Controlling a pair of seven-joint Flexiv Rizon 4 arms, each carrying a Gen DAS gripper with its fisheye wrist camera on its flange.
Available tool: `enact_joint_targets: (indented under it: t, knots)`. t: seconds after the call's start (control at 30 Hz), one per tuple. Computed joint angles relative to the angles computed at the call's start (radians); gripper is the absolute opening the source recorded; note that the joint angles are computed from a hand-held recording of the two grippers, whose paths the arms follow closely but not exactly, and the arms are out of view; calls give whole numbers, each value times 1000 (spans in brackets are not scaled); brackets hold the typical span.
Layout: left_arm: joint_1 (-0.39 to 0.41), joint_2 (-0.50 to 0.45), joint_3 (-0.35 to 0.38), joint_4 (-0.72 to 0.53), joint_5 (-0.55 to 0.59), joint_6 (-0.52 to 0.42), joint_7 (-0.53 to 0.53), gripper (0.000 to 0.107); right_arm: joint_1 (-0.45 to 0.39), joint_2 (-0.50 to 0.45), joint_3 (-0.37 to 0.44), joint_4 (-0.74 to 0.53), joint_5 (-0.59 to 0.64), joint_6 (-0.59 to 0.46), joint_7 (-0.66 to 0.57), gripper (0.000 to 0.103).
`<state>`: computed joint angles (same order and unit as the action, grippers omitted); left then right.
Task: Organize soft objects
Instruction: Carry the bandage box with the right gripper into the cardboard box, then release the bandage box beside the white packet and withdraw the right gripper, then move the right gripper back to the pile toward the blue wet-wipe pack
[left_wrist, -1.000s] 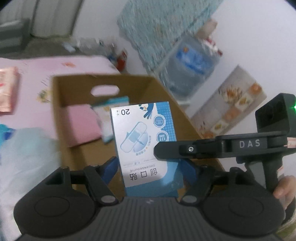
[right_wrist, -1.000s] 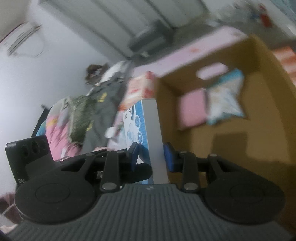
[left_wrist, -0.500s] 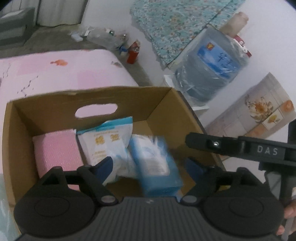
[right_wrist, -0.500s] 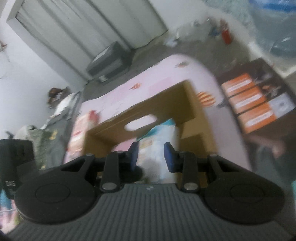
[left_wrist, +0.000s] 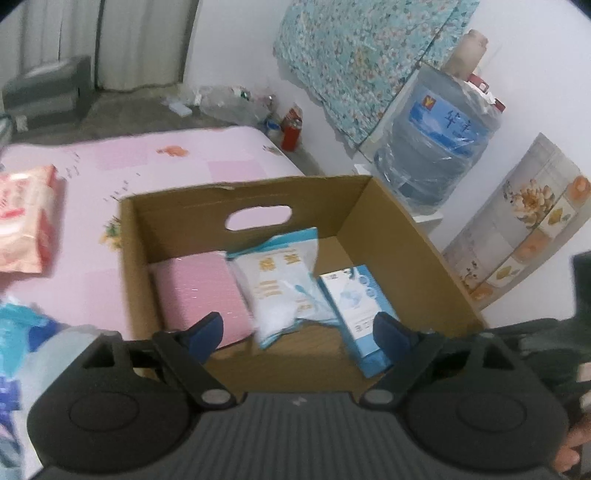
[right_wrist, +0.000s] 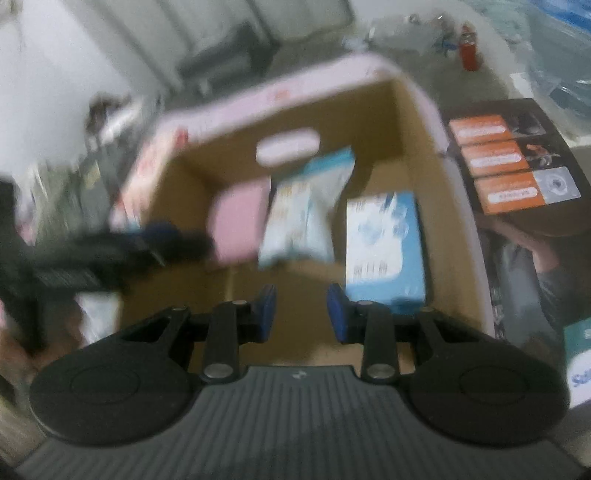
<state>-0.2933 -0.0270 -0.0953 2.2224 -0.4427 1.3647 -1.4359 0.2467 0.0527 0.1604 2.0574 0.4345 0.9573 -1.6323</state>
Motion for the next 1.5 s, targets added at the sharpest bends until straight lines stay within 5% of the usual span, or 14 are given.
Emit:
enact_joint_targets:
  t: [0.13,0.4,0.7,1.17,1.5]
  knots:
    - [12,54,25,28,128,-15,-67,93,29,-53,32,23,-209,-40,111,30]
    - [-2,126,60,130,46,20,-13,94,59,-189,26,0,-464,-68,291,30]
    - [2,172,90,192,18,52,9,94,62,-243,5,4,-634,41,405,30]
    - [65,251,99,240,117,24,-71,94,45,-285,-8,8,-714,176,444,34]
    - [178,386,51,255,342,-61,-255,98,23,-69,59,91,-502,232,368,58]
